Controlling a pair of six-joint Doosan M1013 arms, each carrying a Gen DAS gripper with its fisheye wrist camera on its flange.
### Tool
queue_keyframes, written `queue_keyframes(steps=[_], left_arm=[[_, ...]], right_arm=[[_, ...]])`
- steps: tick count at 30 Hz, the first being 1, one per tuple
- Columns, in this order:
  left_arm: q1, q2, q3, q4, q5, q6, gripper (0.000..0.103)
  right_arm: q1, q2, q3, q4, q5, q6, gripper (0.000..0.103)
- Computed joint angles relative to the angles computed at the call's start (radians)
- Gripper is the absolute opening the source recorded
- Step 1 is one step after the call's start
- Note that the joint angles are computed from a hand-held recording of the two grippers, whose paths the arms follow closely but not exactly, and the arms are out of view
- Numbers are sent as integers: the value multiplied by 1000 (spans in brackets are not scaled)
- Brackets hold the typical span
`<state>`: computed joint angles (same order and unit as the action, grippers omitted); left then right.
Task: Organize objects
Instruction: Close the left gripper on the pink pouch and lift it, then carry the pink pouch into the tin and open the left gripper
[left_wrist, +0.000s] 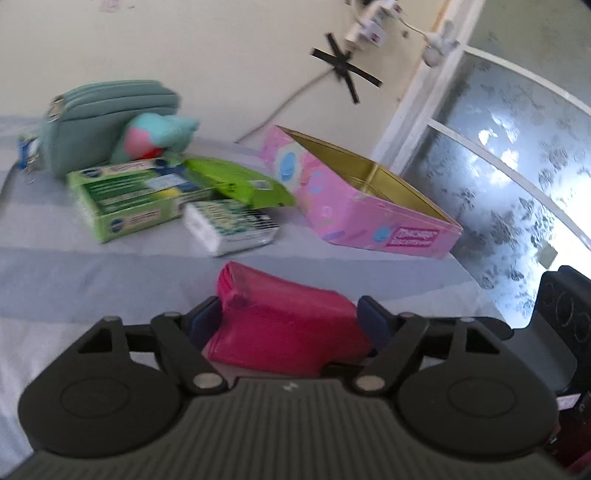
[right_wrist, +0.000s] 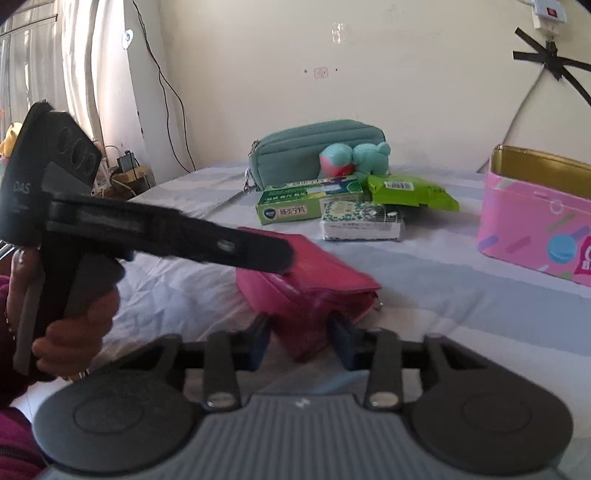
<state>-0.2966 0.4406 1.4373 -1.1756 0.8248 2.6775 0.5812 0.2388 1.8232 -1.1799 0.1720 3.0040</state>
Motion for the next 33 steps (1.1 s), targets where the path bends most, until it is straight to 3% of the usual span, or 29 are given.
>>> queue_keyframes(steps=[4, 7, 11, 16, 19, 23, 25, 27, 28, 30, 33], left_arm=[[-33, -4, -8, 6, 18, 48, 69], [-67, -10, -15, -27, 22, 118, 65], [-122, -22, -33, -148, -38, 320, 65], [-181, 28, -142, -181, -106, 365, 66], [-213, 81, -226, -89, -171, 243, 66], [-250, 157, -341, 129, -234, -25, 66], [-266, 182, -373, 231, -279, -126, 67], [-283, 192, -386, 381, -334, -280, 71], [-287, 193, -385, 440, -354, -345, 72], [-290, 191, -376, 524, -388, -445, 74], [-286, 169, -338, 556, -421, -469, 74]], right_arm=[[-2, -45, 64, -269, 49, 267, 22], [11, -75, 100, -372, 162, 365, 22], [9, -110, 123, -573, 314, 516, 22], [-57, -96, 90, -672, 401, 530, 22], [-114, -65, 46, -625, 355, 473, 22], [-182, -20, -8, -480, 289, 332, 23], [-200, 8, -33, -424, 302, 273, 25], [-207, 37, -47, -453, 343, 307, 31], [-215, 40, -47, -461, 333, 343, 41], [-216, 39, -36, -479, 352, 400, 42], [-209, 14, 3, -532, 366, 510, 42]])
